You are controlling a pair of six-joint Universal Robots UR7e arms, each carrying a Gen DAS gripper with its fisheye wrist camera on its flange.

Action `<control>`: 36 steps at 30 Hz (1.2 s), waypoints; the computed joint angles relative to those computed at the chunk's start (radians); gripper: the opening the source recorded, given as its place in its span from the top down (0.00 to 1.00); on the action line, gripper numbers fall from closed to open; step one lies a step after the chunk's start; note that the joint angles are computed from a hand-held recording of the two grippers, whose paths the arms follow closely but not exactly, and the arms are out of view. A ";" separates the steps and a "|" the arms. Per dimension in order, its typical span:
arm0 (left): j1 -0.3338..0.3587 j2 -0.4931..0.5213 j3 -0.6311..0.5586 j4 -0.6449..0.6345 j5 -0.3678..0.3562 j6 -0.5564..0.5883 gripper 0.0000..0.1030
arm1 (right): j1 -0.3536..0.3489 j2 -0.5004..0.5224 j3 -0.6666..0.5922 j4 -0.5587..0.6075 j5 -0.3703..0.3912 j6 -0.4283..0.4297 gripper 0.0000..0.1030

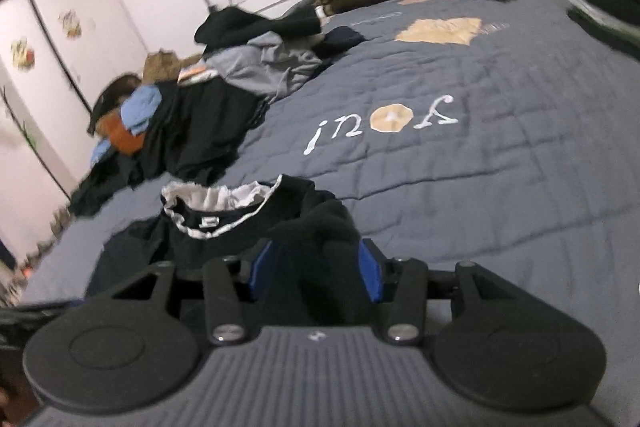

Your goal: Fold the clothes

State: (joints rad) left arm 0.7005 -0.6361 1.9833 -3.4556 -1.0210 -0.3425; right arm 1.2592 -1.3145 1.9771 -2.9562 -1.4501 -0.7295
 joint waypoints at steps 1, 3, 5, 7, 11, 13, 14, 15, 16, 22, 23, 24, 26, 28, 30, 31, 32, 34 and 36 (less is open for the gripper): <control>0.000 0.000 -0.003 -0.009 -0.006 0.014 0.43 | 0.004 0.008 -0.004 -0.004 -0.011 -0.004 0.54; 0.000 0.002 -0.004 -0.024 -0.017 0.027 0.40 | 0.006 0.023 -0.012 -0.005 -0.019 -0.009 0.54; 0.001 0.004 -0.004 -0.026 -0.026 0.034 0.40 | 0.009 0.038 -0.024 -0.004 -0.024 -0.019 0.54; 0.004 0.007 -0.005 -0.028 -0.035 0.037 0.40 | 0.013 0.054 -0.043 0.010 -0.023 -0.032 0.54; 0.012 0.011 -0.015 -0.037 -0.045 0.039 0.39 | 0.020 0.076 -0.093 0.087 0.011 0.008 0.54; 0.015 0.013 -0.019 -0.042 -0.048 0.042 0.39 | 0.021 0.081 -0.112 0.121 0.042 0.049 0.54; 0.017 0.014 -0.021 -0.044 -0.050 0.043 0.39 | 0.027 0.086 -0.123 0.135 0.038 0.062 0.54; 0.019 0.015 -0.023 -0.047 -0.052 0.043 0.38 | 0.039 0.095 -0.133 0.136 0.011 0.060 0.54; 0.020 0.016 -0.025 -0.044 -0.052 0.043 0.38 | 0.054 0.108 -0.140 0.119 -0.033 0.052 0.54; 0.023 0.016 -0.031 -0.028 -0.045 0.040 0.37 | 0.071 0.164 -0.224 0.224 -0.147 0.145 0.85; 0.023 0.016 -0.031 -0.030 -0.044 0.040 0.37 | 0.070 0.166 -0.225 0.227 -0.151 0.152 0.85; 0.024 0.015 -0.031 -0.031 -0.044 0.039 0.36 | 0.070 0.165 -0.220 0.210 -0.152 0.152 0.86; 0.025 0.014 -0.028 -0.037 -0.041 0.037 0.35 | 0.072 0.157 -0.206 0.146 -0.159 0.148 0.88; 0.024 0.013 -0.027 -0.039 -0.035 0.035 0.35 | 0.074 0.149 -0.202 0.061 -0.171 0.148 0.90; 0.023 0.012 -0.024 -0.045 -0.036 0.033 0.35 | 0.076 0.151 -0.208 -0.002 -0.192 0.133 0.92; 0.022 0.011 -0.023 -0.047 -0.037 0.033 0.35 | 0.079 0.158 -0.212 -0.039 -0.213 0.113 0.93; 0.021 0.011 -0.022 -0.048 -0.038 0.035 0.35 | 0.083 0.165 -0.215 -0.078 -0.234 0.092 0.93; 0.021 0.011 -0.022 -0.048 -0.039 0.037 0.34 | 0.079 0.174 -0.233 -0.061 -0.253 0.075 0.94; 0.021 0.011 -0.024 -0.040 -0.039 0.037 0.34 | 0.076 0.191 -0.238 -0.068 -0.279 0.038 0.94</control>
